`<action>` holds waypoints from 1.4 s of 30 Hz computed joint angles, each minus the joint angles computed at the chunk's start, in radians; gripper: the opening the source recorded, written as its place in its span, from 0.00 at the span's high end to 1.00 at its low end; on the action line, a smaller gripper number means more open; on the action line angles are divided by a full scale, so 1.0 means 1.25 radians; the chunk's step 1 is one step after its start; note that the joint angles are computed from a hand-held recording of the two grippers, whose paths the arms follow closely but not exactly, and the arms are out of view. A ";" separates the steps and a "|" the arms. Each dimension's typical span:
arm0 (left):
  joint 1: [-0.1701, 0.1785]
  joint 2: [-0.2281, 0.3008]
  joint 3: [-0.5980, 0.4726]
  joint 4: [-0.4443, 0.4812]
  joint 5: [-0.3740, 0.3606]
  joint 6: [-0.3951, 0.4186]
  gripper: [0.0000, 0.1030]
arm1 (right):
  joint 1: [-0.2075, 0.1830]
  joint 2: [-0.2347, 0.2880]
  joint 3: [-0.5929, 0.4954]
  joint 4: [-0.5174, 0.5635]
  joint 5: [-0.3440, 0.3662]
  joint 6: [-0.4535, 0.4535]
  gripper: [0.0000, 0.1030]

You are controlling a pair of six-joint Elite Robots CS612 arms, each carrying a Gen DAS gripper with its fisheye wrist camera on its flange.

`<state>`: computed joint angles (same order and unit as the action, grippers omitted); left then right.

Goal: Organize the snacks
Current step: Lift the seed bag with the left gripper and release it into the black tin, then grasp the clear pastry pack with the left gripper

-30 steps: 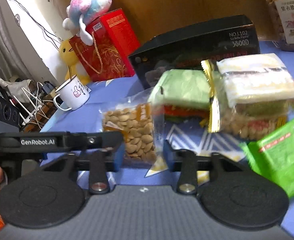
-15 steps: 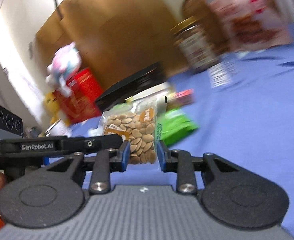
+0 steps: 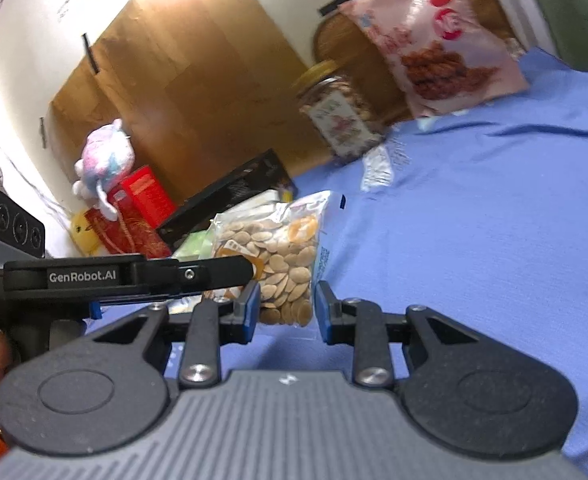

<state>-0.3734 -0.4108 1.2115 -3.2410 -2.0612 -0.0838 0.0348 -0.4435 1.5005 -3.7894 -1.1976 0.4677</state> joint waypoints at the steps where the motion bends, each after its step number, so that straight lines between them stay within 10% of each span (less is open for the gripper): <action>1: 0.003 0.000 -0.003 -0.003 0.004 -0.005 0.69 | 0.004 0.002 -0.011 0.001 0.000 -0.011 0.69; 14: 0.050 0.010 -0.087 -0.020 0.089 -0.014 0.67 | 0.033 0.059 -0.231 0.147 0.080 -0.112 0.69; 24: 0.076 0.199 -0.503 0.277 0.186 -0.063 0.56 | 0.078 0.214 -0.647 0.513 -0.002 -0.238 0.65; 29: 0.083 0.158 -0.387 0.113 0.204 -0.107 0.55 | 0.050 0.158 -0.507 0.357 0.005 -0.193 0.58; 33: 0.083 0.110 -0.259 -0.015 0.108 -0.115 0.55 | 0.022 0.117 -0.381 0.293 -0.021 -0.110 0.57; 36: 0.074 0.104 -0.236 0.038 0.017 -0.115 0.51 | 0.008 0.113 -0.346 0.313 -0.006 -0.049 0.55; 39: 0.051 0.114 -0.243 0.104 0.046 -0.096 0.39 | 0.007 0.126 -0.359 0.338 0.047 -0.007 0.56; 42: 0.041 0.122 -0.242 0.126 0.071 -0.092 0.62 | 0.011 0.124 -0.339 0.323 0.097 0.015 0.58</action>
<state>-0.3227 -0.2589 0.9093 -3.0836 -1.9722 -0.1983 0.0490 -0.2891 1.0773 -3.3852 -1.0761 0.4867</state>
